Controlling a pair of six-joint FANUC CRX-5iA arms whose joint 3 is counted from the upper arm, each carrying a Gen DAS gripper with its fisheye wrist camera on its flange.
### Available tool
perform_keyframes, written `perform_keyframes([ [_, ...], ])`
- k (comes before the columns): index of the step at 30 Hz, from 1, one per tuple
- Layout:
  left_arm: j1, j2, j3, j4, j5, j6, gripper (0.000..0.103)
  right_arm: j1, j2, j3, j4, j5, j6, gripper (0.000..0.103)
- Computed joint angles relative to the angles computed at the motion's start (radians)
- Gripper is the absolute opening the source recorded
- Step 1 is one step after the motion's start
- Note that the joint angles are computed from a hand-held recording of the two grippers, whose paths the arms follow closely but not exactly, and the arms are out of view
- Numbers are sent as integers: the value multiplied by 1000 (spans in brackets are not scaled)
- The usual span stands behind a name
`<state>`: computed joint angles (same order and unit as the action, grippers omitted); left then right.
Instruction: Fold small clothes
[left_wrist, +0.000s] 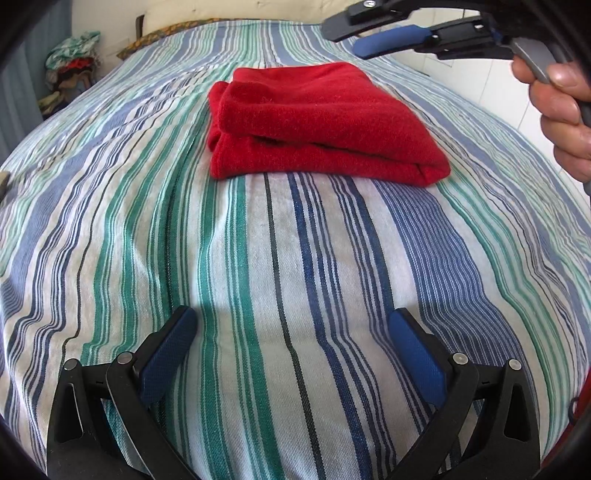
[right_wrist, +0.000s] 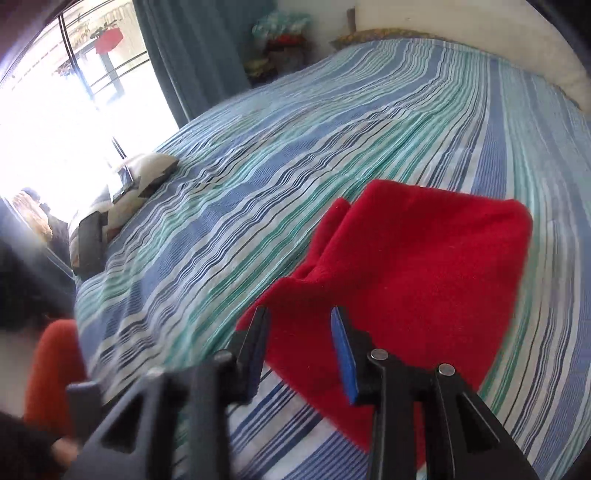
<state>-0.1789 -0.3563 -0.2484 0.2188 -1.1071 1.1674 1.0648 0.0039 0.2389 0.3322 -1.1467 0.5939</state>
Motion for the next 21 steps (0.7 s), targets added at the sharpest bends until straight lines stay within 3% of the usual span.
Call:
perform_keyframes([
  [4, 1, 0, 0, 1, 0, -1, 103, 44, -129, -151, 81, -15, -170, 35],
  [8, 4, 3, 3, 8, -7, -8, 103, 33, -126, -201, -69, -49, -191, 35],
  [12, 19, 40, 88, 6, -120, 16, 101, 85, -141, -285, 34, -9, -302, 37],
  [16, 58, 85, 177, 119, -126, 25, 101, 125, -200, -320, 122, -13, -371, 53],
  [19, 37, 213, 319, 160, -111, 48, 101, 142, -247, -362, 213, -42, -433, 67],
  [21, 11, 330, 450, 119, -125, 97, 102, 112, -267, -378, 230, -22, -463, 70],
])
